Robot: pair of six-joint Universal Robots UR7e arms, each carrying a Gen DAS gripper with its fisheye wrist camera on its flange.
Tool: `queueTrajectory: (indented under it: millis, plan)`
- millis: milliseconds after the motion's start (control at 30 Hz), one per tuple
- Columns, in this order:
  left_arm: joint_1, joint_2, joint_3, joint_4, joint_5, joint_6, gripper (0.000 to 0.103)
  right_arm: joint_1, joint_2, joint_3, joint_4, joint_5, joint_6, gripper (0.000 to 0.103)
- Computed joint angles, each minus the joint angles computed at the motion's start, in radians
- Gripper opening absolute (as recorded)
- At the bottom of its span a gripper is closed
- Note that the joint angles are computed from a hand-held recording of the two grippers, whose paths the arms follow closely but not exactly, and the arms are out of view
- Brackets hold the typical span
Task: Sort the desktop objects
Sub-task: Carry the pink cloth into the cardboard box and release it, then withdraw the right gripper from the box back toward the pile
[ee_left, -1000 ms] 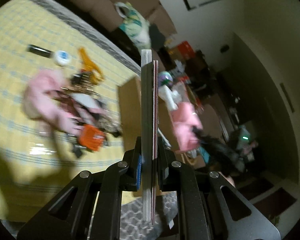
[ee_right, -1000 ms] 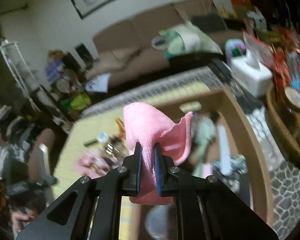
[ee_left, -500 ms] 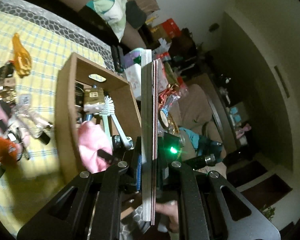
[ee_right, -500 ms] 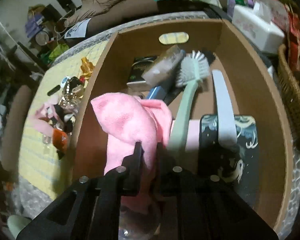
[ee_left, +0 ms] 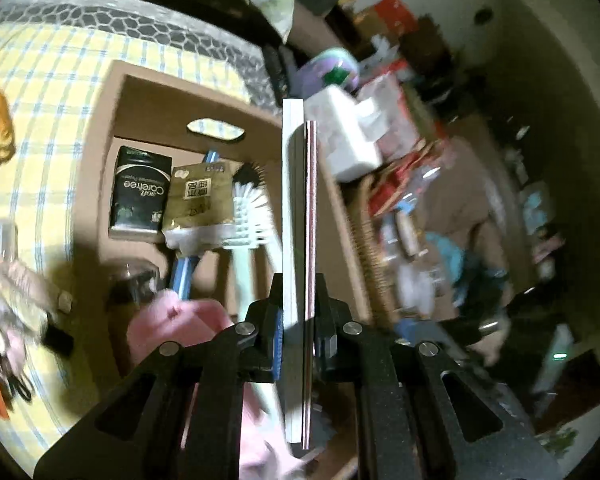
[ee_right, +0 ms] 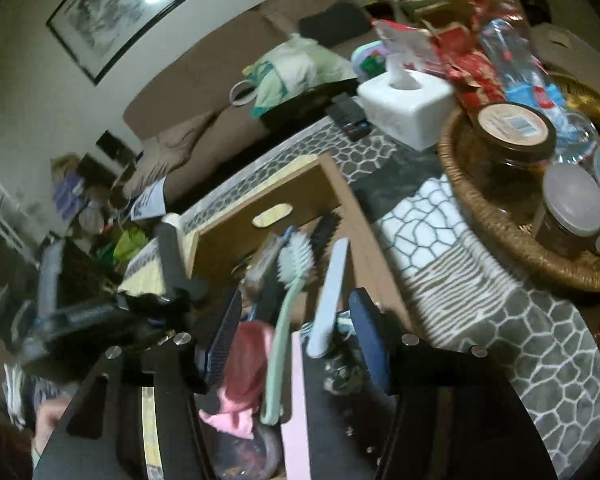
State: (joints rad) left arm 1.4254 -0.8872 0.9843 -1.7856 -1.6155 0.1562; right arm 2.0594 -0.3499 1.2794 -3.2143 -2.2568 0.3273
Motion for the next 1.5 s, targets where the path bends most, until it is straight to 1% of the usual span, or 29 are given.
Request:
queueTrajectory:
  millis: [100,133,200,267,333,400,467,500,567,633,667,700,733,800,867,933,967,1033,1100,1133,1167,1267,1400,1500]
  plan:
    - [-0.004,0.025,-0.034,-0.011,0.051,-0.008,0.011,-0.006,-0.006,0.009,0.007,0.008,0.014,0.059]
    - [-0.005,0.036,-0.055,-0.008,0.067,-0.008,0.011,-0.009,-0.006,0.005,0.014,0.013,0.011,0.059]
    - [-0.001,0.068,-0.126,0.026,0.076,-0.014,0.011,-0.013,0.004,-0.011,0.029,0.016,-0.004,0.059]
    - [0.004,0.115,-0.210,0.077,0.072,-0.025,0.011,-0.015,0.009,-0.019,0.037,0.021,-0.012,0.059]
    - [0.018,0.157,-0.288,0.135,0.034,-0.061,0.011,-0.017,0.013,-0.028,0.042,0.028,-0.014,0.059]
    - [0.027,0.184,-0.323,0.171,0.010,-0.093,0.011,-0.022,0.017,-0.035,0.050,0.035,-0.011,0.059]
    - [0.029,0.195,-0.315,0.186,0.014,-0.113,0.011,-0.025,0.022,-0.041,0.060,0.039,-0.003,0.059]
    - [0.027,0.194,-0.295,0.181,0.031,-0.117,0.011,-0.026,0.024,-0.045,0.066,0.039,0.000,0.059]
    - [0.013,0.172,-0.230,0.130,0.083,-0.094,0.011,-0.025,0.028,-0.050,0.071,0.033,0.003,0.059]
    - [-0.012,0.150,-0.171,0.078,0.163,-0.056,0.012,-0.026,0.029,-0.050,0.073,0.038,-0.002,0.059]
    - [-0.025,0.140,-0.147,0.055,0.202,-0.037,0.018,-0.026,0.031,-0.053,0.076,0.034,-0.005,0.059]
    - [-0.036,0.129,-0.125,0.033,0.237,-0.021,0.037,-0.025,0.033,-0.057,0.083,0.030,-0.007,0.059]
    - [-0.047,0.116,-0.102,0.009,0.264,-0.001,0.046,-0.024,0.036,-0.061,0.091,0.026,-0.008,0.059]
    - [-0.059,0.100,-0.080,-0.013,0.273,0.032,0.064,-0.024,0.041,-0.072,0.108,0.021,-0.012,0.059]
    - [-0.083,0.065,-0.021,-0.083,0.336,0.083,0.077,-0.024,0.048,-0.084,0.122,0.018,-0.017,0.059]
    - [-0.094,0.040,0.009,-0.119,0.346,0.118,0.077,-0.023,0.054,-0.095,0.132,0.019,-0.021,0.059]
    - [-0.095,0.028,0.015,-0.121,0.336,0.126,0.077,-0.022,0.057,-0.099,0.135,0.020,-0.023,0.059]
    - [-0.092,0.005,0.022,-0.119,0.315,0.131,0.081,-0.020,0.063,-0.109,0.140,0.021,-0.030,0.060]
    - [-0.089,-0.028,0.046,-0.135,0.305,0.143,0.091,-0.014,0.073,-0.126,0.147,0.015,-0.042,0.064]
    - [-0.085,-0.048,0.060,-0.145,0.299,0.149,0.095,-0.011,0.078,-0.134,0.153,0.010,-0.047,0.066]
    - [-0.081,-0.064,0.069,-0.150,0.294,0.154,0.103,-0.008,0.083,-0.144,0.162,0.005,-0.054,0.069]
    - [-0.059,-0.128,0.102,-0.161,0.282,0.179,0.103,0.005,0.110,-0.187,0.183,-0.015,-0.079,0.087]
    - [-0.016,-0.203,0.125,-0.179,0.285,0.219,0.103,0.025,0.160,-0.265,0.227,-0.021,-0.115,0.094]
    - [0.025,-0.251,0.138,-0.221,0.322,0.265,0.103,0.042,0.206,-0.342,0.276,-0.023,-0.137,0.095]
